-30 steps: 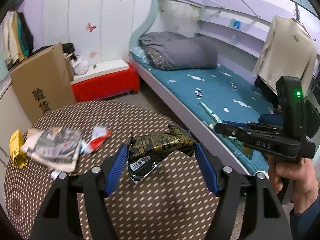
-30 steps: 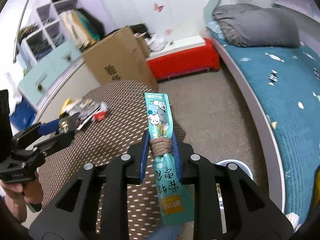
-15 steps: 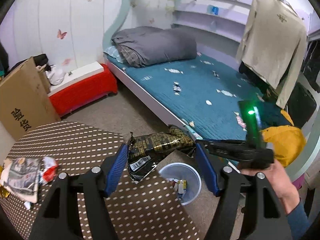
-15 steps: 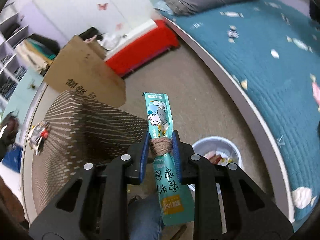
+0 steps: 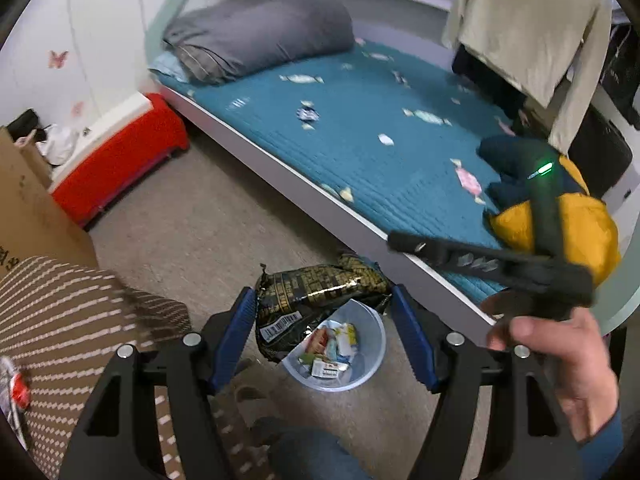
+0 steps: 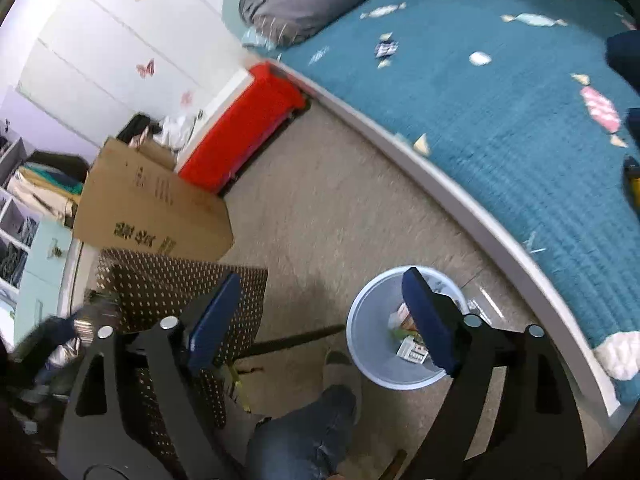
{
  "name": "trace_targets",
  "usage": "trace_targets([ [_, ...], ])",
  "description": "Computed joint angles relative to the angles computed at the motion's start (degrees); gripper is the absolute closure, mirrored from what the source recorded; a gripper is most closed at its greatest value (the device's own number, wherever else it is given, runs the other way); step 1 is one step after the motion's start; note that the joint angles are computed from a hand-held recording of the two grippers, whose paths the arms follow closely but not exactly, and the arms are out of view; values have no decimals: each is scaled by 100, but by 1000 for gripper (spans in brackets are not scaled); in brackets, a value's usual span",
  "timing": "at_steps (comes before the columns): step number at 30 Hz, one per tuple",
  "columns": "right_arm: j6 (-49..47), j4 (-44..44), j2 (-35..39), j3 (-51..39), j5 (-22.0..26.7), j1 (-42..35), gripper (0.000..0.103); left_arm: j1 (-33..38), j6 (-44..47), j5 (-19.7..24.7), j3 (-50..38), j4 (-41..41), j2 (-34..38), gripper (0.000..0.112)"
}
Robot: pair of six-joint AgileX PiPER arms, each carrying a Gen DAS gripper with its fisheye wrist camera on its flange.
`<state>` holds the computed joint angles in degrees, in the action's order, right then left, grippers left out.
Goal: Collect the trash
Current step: 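Open both tools over the wastebasket to drop the tube and wrapper, then move both tools back over the table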
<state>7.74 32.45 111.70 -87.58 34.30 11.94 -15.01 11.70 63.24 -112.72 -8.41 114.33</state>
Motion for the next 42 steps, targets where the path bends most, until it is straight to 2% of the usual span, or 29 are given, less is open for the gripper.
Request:
trace_targets([
  [2,-22,54,-188,158,-99,-97,14,-84,-2,229,-330,65,294,39],
  [4,40,26,-355,289,-164,-149,9,-164,-85,417,-663,177,582,29],
  [5,52,19,-449,367,-201,-175,8,-195,-159,446,-764,250,671,21],
  [8,163,-53,-613,475,-254,-174,6,-165,-367,634,-1072,301,864,19],
  [11,435,-307,-741,556,-279,-117,6,-49,-440,529,-958,214,736,19],
  [22,1854,-1735,-1069,282,-185,486,6,242,-415,-125,110,16,-447,19],
  [28,2607,-2623,-1231,-175,63,934,6,463,-315,-415,755,-123,-1253,19],
  [35,3240,-3517,-1168,-1062,603,1648,6,1098,-2,-488,1248,-551,-2045,19],
  [42,3480,-4067,-827,-2129,1252,2318,6,1903,417,-614,1798,-895,-2753,19],
])
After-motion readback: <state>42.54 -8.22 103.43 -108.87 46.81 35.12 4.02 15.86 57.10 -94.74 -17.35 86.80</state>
